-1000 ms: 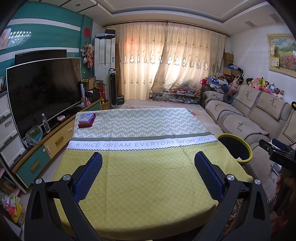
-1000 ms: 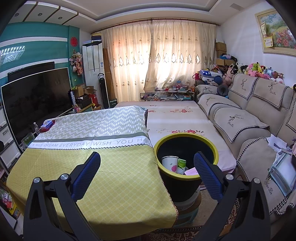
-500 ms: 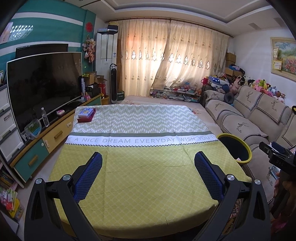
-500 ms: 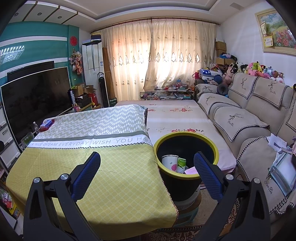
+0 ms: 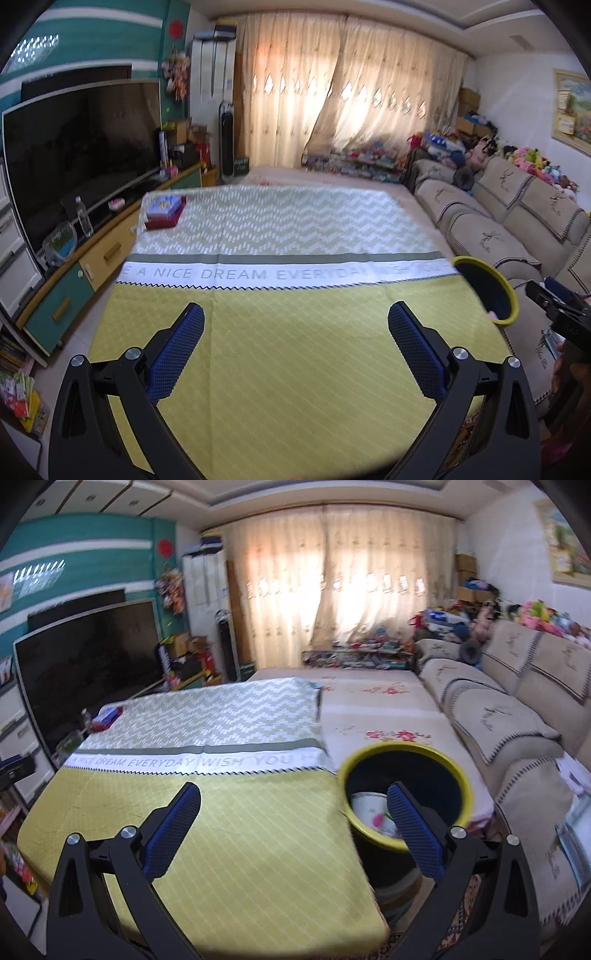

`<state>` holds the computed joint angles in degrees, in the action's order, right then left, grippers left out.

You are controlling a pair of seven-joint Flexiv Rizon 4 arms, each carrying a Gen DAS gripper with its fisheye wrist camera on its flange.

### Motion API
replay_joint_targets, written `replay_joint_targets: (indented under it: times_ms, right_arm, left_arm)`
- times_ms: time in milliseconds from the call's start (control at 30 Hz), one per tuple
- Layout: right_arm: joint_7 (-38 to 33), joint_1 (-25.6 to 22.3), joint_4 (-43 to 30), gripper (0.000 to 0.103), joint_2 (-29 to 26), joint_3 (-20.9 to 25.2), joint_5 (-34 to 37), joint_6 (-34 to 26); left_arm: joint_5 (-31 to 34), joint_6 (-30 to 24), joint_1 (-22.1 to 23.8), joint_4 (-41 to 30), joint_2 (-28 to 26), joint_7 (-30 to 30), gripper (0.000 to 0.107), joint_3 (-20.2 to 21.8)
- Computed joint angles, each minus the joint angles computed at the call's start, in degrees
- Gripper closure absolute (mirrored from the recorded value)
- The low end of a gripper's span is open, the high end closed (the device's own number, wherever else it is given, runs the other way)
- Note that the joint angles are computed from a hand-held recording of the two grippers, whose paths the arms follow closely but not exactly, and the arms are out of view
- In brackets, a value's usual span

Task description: Collect trash

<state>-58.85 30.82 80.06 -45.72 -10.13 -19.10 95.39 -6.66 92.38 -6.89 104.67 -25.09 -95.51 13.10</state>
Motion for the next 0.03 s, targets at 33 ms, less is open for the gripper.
replay_joint_targets:
  times_ms: [33]
  right_arm:
    - [-1.09, -1.71, -3.16, 0.007, -1.37, 2.84, -1.04, -2.31]
  left_arm:
    - [-0.39, -2.27, 0.89, -2.79, -1.9, 0.72, 0.009, -0.05]
